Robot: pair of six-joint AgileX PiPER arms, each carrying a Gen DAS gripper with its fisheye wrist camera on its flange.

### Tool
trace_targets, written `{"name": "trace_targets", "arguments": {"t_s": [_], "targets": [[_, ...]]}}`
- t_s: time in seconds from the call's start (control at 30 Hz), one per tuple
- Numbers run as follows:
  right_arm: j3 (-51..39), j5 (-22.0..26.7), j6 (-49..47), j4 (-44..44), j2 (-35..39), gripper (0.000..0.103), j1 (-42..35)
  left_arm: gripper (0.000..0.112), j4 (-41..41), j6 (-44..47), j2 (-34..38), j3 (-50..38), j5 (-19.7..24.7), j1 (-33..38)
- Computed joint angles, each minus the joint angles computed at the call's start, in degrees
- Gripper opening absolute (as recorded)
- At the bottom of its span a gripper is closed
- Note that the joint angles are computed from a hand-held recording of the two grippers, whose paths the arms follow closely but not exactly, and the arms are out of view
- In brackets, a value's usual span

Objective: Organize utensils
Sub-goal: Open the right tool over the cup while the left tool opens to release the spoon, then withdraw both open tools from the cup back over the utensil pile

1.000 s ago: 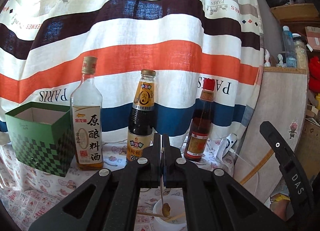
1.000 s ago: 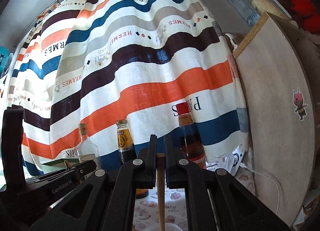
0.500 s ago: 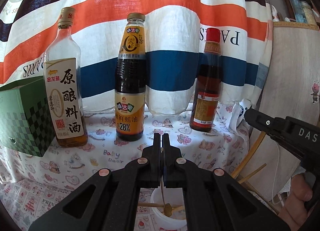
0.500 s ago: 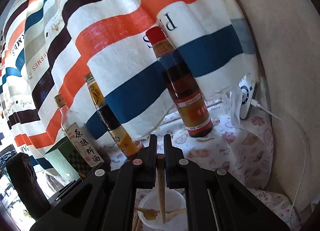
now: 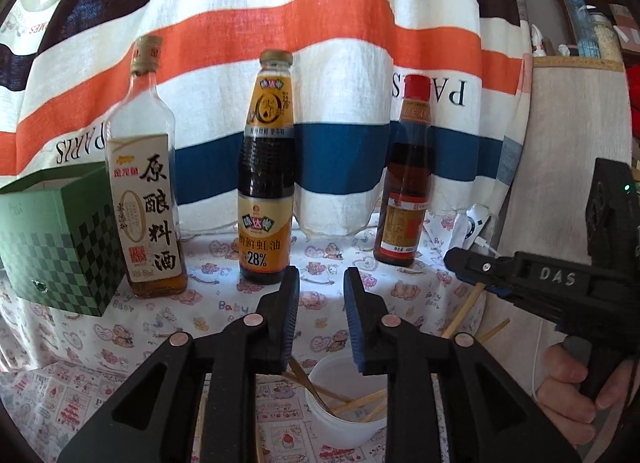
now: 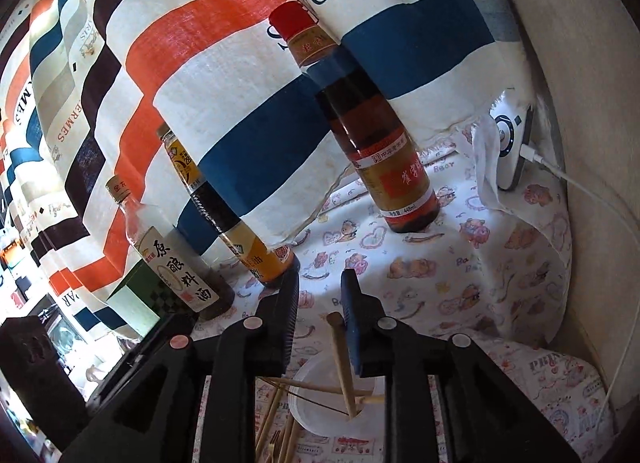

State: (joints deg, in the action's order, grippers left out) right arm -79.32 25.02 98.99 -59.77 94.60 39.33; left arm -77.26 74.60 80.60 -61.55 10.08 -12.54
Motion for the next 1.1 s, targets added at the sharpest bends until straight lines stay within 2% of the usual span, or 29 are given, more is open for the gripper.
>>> {"name": "trace_targets", "arguments": {"t_s": [0.07,0.13,0.2,0.27,0.3,0.37,0.43,0.5,0.73,0.83,0.93,1.1], "targets": [[-0.6,1.3,-1.0,0.1,-0.2,0.027,1.0,0.041,-2.1,1.8,-3.1,1.3,-0.6,1.0],[-1.1,2.9,-0.6,-1.4,-0.6,0.029,2.4,0.042,-5.1,5.8,-5.8,2.3,2.2,3.7],[-1.6,5.4,0.9,-5.0,-1.1,0.032,4.6,0.048,-11.8,14.9,-8.9,4.5,1.1,4.9],[-1.9,7.8,2.1,-8.4,-1.8,0.038,6.9,0.061,-15.1,19.1,-12.1,6.8,1.5,7.3],[-2.3,9.1,1.9,-9.3,-2.0,0.042,8.0,0.064,-14.4,17.8,-13.5,7.7,3.7,9.8],[-3.4,12.1,1.5,-11.0,-2.2,0.043,10.8,0.074,-8.6,9.4,-15.7,8.4,8.3,15.5],[-3.9,15.1,3.0,-13.1,-2.4,0.043,13.7,0.076,-7.3,6.0,-17.0,9.0,15.2,22.5],[-4.2,19.1,5.1,-14.7,-2.0,0.043,16.9,0.081,-6.7,6.0,-17.8,9.6,20.0,28.1],[-7.7,26.1,-0.5,-10.4,1.7,0.044,24.5,0.091,-13.4,16.5,-18.5,15.8,35.6,46.6],[-7.0,29.8,2.2,-11.0,3.2,0.046,28.2,0.097,-15.7,20.8,-17.6,19.0,39.6,51.4],[-4.9,30.7,6.8,-12.6,4.6,0.046,30.6,0.100,-17.6,25.9,-16.1,22.3,42.7,54.6],[-1.9,28.1,13.1,-13.8,7.8,0.046,30.3,0.102,-20.9,33.9,-11.8,26.5,43.3,55.6]]}}
